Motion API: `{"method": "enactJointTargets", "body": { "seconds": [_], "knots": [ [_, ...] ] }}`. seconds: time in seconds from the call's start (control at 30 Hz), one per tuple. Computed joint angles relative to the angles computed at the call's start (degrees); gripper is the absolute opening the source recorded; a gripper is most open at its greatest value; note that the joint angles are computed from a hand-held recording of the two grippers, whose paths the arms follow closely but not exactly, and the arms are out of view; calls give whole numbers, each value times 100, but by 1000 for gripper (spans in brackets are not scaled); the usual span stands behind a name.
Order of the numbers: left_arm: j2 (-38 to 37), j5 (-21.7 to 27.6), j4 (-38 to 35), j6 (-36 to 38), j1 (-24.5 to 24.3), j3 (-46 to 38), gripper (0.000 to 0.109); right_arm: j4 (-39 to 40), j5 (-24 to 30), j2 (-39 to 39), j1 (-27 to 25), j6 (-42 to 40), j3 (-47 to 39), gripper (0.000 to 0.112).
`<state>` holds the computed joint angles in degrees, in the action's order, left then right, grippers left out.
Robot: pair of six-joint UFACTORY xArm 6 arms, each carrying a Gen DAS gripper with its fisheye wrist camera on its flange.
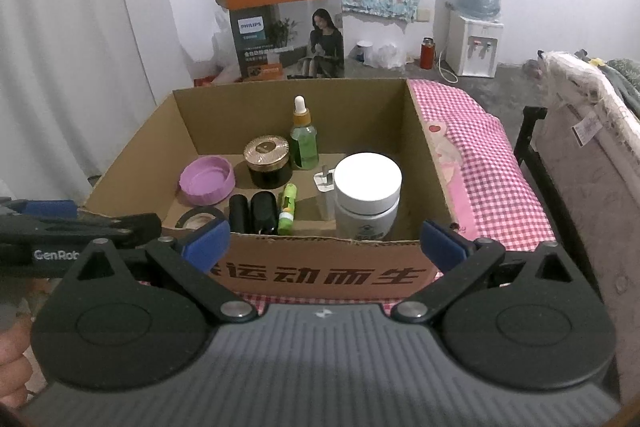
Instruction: Organize rigid objects
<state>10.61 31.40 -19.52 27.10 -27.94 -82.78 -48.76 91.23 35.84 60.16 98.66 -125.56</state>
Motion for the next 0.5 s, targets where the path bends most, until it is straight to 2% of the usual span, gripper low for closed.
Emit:
{"method": "enactJointTargets", "body": {
  "seconds": [0.5],
  "knots": [
    [-5, -73, 179, -98, -27, 16, 103, 91, 9, -55, -8, -84, 86, 102]
  ]
}}
